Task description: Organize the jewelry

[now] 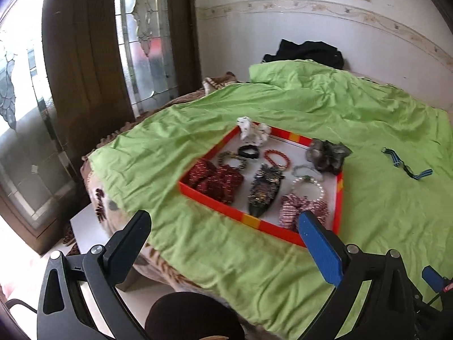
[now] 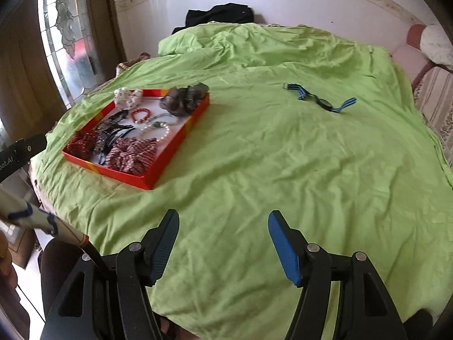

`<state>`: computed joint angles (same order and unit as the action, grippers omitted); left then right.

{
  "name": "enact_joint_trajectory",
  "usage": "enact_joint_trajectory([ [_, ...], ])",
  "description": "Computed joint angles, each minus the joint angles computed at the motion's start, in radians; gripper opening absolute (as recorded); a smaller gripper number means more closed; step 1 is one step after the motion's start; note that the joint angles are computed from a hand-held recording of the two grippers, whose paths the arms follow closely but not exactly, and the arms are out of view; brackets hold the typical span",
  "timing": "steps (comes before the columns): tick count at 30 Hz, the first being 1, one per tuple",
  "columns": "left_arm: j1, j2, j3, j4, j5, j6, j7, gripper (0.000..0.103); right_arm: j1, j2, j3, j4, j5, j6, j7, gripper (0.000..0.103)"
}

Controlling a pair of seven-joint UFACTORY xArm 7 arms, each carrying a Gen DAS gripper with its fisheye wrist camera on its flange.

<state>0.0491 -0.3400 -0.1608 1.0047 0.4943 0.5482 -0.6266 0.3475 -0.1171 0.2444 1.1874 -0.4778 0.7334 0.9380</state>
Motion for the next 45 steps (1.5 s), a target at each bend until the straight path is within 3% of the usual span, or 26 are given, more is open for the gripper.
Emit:
enact_joint_trajectory([
  [8,-0.046,-0.031,0.026,-0.036,-0.084,-0.041,0.118,0.103,0.006,0.001,0.015,0.019,-0.048,0.025,0.024,0.071],
  [12,-0.010,-0.055,-0.003,-0.058,-0.050,-0.063,0.112,0.103,0.022,0.013,0.008,0.043,0.013,0.030,-0.015,0.071],
  [15,-0.006,-0.064,-0.006,-0.067,-0.050,-0.078,0.121,0.103,0.028,0.022,0.016,0.081,-0.022,0.071,-0.004,0.071],
  [25,-0.027,-0.047,0.036,-0.065,-0.150,-0.035,0.208,0.103,0.066,0.071,0.018,0.171,-0.080,0.155,0.019,0.075],
  [45,-0.048,-0.026,0.097,-0.087,-0.329,-0.013,0.325,0.103,0.146,0.148,-0.008,0.238,-0.094,0.226,0.015,0.075],
])
